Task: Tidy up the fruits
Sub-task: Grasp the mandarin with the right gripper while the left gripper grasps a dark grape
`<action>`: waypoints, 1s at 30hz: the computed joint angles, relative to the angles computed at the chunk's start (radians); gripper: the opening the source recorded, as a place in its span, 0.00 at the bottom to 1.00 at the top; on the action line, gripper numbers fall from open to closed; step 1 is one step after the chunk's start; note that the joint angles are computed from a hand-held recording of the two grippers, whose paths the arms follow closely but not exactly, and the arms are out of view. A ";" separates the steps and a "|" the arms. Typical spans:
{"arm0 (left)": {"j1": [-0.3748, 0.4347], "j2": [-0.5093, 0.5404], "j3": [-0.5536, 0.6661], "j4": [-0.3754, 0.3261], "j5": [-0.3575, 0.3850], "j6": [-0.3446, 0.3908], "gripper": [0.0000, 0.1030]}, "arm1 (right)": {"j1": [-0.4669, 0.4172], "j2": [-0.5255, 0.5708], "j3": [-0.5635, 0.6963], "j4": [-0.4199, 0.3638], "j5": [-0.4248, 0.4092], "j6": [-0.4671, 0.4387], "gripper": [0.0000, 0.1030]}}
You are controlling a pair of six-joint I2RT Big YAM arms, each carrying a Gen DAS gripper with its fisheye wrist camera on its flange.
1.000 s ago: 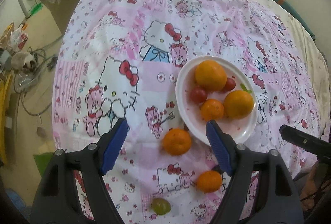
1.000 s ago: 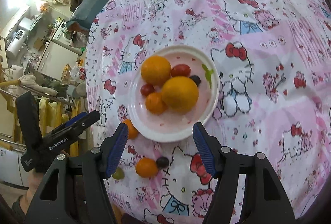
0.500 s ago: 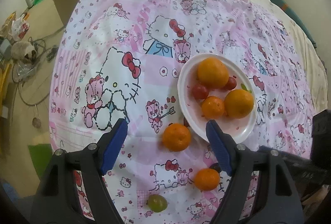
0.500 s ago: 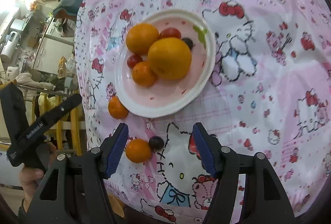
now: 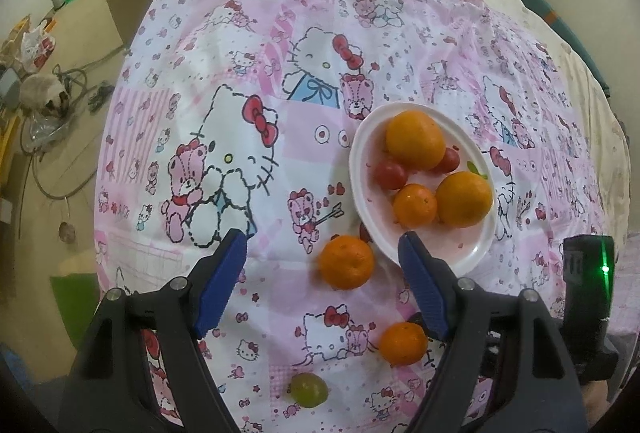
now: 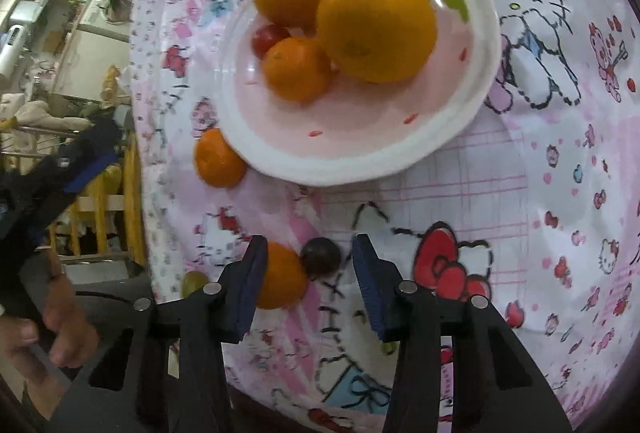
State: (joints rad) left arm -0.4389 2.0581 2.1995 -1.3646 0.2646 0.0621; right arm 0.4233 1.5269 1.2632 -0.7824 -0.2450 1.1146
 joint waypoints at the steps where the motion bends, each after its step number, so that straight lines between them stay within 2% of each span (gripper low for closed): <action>1: 0.002 0.000 -0.002 0.001 -0.002 0.000 0.73 | 0.004 -0.001 0.004 -0.002 -0.001 -0.002 0.45; 4: 0.005 0.002 -0.002 0.000 -0.010 -0.004 0.73 | 0.015 0.000 0.009 0.014 -0.033 0.016 0.45; 8: 0.005 0.005 -0.001 -0.001 -0.009 -0.007 0.73 | 0.028 0.050 0.049 -0.009 -0.059 0.001 0.45; 17: -0.005 -0.003 -0.025 0.016 -0.041 0.008 0.73 | 0.043 0.108 0.128 -0.113 -0.012 -0.082 0.47; 21: -0.008 -0.006 -0.031 0.018 -0.050 0.010 0.73 | 0.062 0.120 0.169 -0.171 0.053 -0.151 0.40; 26: -0.010 -0.026 -0.051 0.022 -0.043 0.018 0.73 | 0.034 0.027 0.088 -0.066 0.024 -0.110 0.39; 30: -0.025 -0.045 -0.102 0.014 -0.042 0.024 0.73 | -0.003 -0.110 -0.014 0.003 0.097 -0.043 0.39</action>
